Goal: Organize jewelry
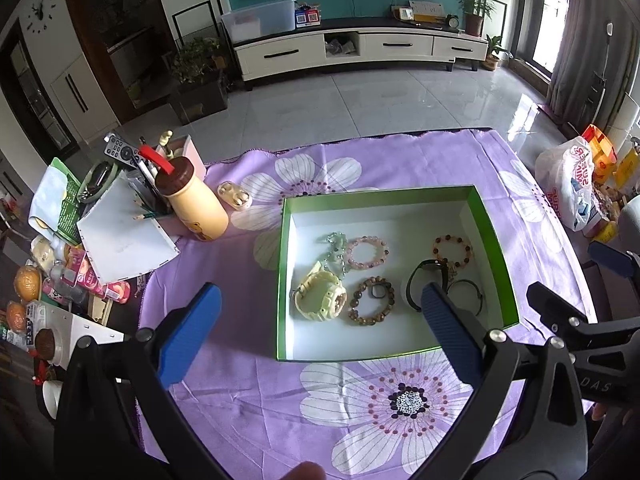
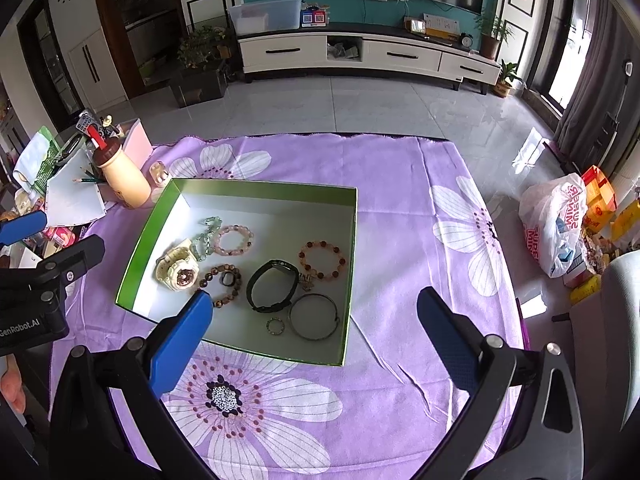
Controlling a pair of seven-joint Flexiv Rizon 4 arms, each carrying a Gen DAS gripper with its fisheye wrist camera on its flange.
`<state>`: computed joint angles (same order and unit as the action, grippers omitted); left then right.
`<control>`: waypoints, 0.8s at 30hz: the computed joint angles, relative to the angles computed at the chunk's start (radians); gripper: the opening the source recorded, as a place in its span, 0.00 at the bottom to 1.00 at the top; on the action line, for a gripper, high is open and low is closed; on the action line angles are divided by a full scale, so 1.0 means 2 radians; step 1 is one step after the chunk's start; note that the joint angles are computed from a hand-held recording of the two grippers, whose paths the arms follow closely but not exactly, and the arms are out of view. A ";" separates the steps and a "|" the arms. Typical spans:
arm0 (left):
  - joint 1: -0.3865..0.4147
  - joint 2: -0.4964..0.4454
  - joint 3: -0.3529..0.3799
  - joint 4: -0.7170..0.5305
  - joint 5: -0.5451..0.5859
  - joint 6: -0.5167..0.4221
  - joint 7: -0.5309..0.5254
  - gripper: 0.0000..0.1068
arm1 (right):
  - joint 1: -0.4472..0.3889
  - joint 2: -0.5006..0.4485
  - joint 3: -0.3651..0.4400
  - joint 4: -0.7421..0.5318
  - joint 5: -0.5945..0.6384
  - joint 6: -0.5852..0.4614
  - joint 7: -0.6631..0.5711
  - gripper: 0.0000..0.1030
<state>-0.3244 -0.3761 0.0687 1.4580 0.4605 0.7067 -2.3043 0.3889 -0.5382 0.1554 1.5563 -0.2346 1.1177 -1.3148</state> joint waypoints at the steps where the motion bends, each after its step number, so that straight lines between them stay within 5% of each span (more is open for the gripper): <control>1: 0.000 0.002 0.000 0.001 0.000 0.001 -0.001 0.94 | 0.001 0.001 0.000 0.000 -0.001 0.000 0.000 0.99; 24: 0.013 -0.014 -0.001 0.008 -0.041 0.005 0.013 0.94 | 0.008 -0.010 -0.008 -0.005 -0.015 -0.015 0.012 0.99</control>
